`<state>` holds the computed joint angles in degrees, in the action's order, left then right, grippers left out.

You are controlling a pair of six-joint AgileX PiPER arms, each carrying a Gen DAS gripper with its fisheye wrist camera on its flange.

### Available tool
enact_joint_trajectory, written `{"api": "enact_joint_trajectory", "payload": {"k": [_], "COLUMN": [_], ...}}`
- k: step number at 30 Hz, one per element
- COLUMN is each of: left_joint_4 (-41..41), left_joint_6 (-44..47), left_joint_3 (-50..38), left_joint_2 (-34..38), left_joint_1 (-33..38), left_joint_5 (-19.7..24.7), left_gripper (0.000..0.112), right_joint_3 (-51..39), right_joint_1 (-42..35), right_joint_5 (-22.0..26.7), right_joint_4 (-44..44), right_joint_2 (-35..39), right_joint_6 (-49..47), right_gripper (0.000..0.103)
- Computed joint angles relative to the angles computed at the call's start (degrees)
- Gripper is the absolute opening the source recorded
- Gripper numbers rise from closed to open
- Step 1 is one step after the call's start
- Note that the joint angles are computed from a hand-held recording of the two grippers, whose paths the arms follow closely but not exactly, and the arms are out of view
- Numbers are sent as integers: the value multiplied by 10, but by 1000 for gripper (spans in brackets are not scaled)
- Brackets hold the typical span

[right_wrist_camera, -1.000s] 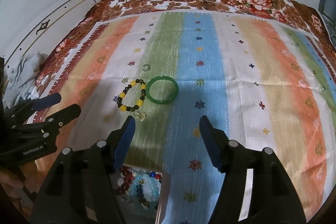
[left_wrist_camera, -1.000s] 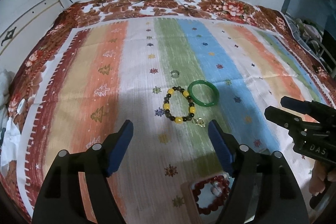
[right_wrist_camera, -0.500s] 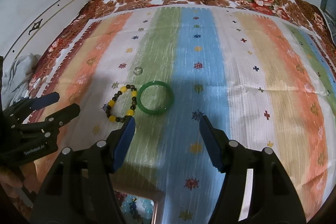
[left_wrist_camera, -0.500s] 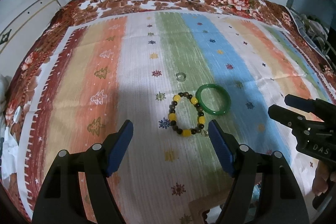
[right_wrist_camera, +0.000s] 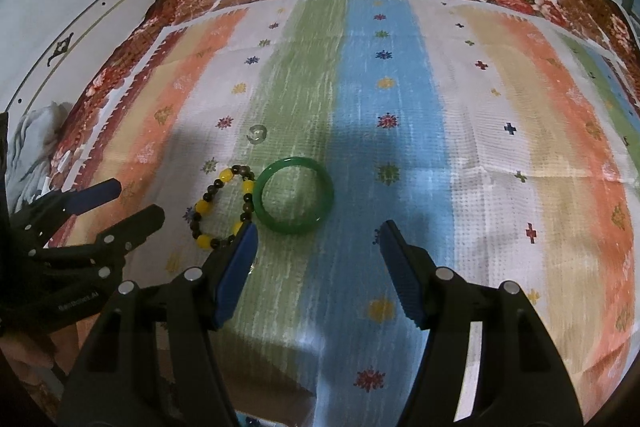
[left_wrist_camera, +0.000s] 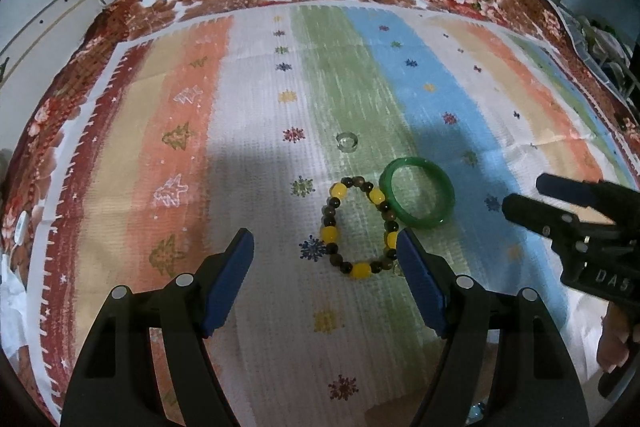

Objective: Organize jewelry
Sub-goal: 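Move both open tools toward the yellow-black bracelet and green bangle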

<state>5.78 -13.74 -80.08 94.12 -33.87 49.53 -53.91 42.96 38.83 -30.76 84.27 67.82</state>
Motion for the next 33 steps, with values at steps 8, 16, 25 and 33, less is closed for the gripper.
{"api": "enact_joint_trajectory", "payload": {"k": [8, 16, 25, 33], "left_joint_4": [-13, -12, -20, -33], "left_joint_6": [16, 23, 37, 52], "left_joint_3": [-27, -45, -62, -63], "left_joint_2": [37, 72, 102, 123], "left_joint_1": [12, 17, 22, 29], "left_joint_5": [7, 11, 16, 18], "left_gripper": [73, 73, 73, 73], "right_joint_3": [-13, -43, -85, -115], "right_joint_1": [-50, -74, -100, -104], "right_joint_5": [-29, -32, -21, -6], "right_joint_4": [60, 78, 112, 113], "right_joint_2": [46, 88, 146, 192], "right_joint_6": [-71, -110, -167, -187], "right_gripper": [64, 64, 64, 64]}}
